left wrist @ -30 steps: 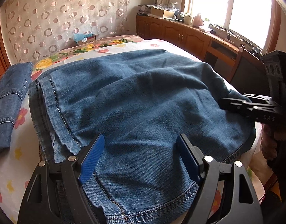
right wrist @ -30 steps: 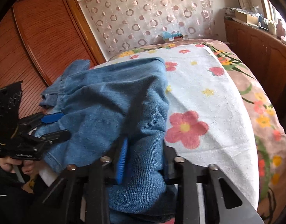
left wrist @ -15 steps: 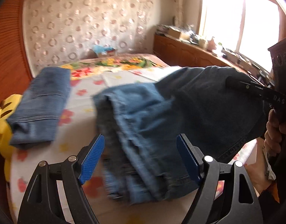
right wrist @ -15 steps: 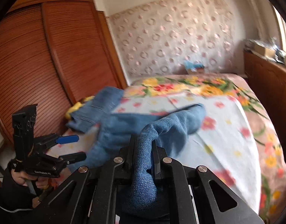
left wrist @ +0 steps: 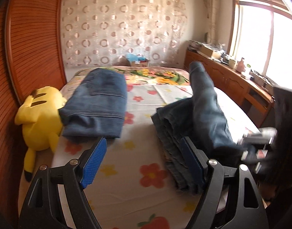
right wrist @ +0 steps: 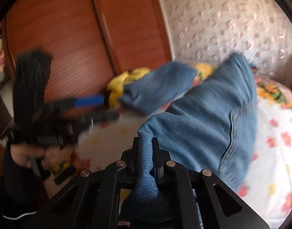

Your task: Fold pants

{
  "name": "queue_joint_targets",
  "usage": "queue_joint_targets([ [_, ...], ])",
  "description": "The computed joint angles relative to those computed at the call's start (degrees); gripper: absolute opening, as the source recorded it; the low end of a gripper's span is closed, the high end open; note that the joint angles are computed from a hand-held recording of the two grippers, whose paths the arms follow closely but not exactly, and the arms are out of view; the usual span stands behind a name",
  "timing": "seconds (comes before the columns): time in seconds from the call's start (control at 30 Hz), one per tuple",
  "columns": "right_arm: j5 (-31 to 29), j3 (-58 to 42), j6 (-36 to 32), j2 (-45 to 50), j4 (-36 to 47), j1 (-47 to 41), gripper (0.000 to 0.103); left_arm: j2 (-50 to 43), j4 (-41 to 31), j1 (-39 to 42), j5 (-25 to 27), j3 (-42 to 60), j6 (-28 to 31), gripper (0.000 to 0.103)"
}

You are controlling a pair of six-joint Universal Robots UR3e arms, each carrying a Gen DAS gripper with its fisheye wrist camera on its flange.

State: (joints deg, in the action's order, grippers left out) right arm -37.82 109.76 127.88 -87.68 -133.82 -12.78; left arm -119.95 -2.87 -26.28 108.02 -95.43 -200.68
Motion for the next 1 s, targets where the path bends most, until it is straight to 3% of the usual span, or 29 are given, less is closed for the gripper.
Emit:
queue_joint_targets([
  [0.27,-6.72,-0.14,-4.09,4.93,0.98,4.23,0.011,1.04,2.26,1.65,-0.24,-3.18,-0.22,0.08],
  [0.37,-5.53,1.11,-5.74,1.02,4.33,2.08,0.017,1.16,2.58,1.98,-0.51,-3.69,0.15,0.08],
  [0.5,-2.73,1.79,-9.69,-6.17,11.31,-2.19,0.038,0.84,2.24,1.54,-0.42,-2.93,0.17,0.08],
  [0.63,2.37,1.61,-14.61,-10.99,16.86,-10.23,0.045,-0.19,1.3,1.01,-0.81,-0.8,0.73,0.08],
  [0.73,2.55,1.15,-10.61,-9.39,10.67,-12.94,0.049,-1.98,-0.47,0.35,-1.24,2.39,1.15,0.08],
  [0.87,-2.0,0.03,-0.82,-2.54,-4.66,-10.04,0.054,-5.07,-3.07,-0.22,-2.16,7.4,2.03,0.08],
  [1.0,-6.75,-5.88,5.45,6.66,-11.62,-5.72,0.058,-8.16,-6.61,-0.38,-3.03,12.87,3.01,0.08],
])
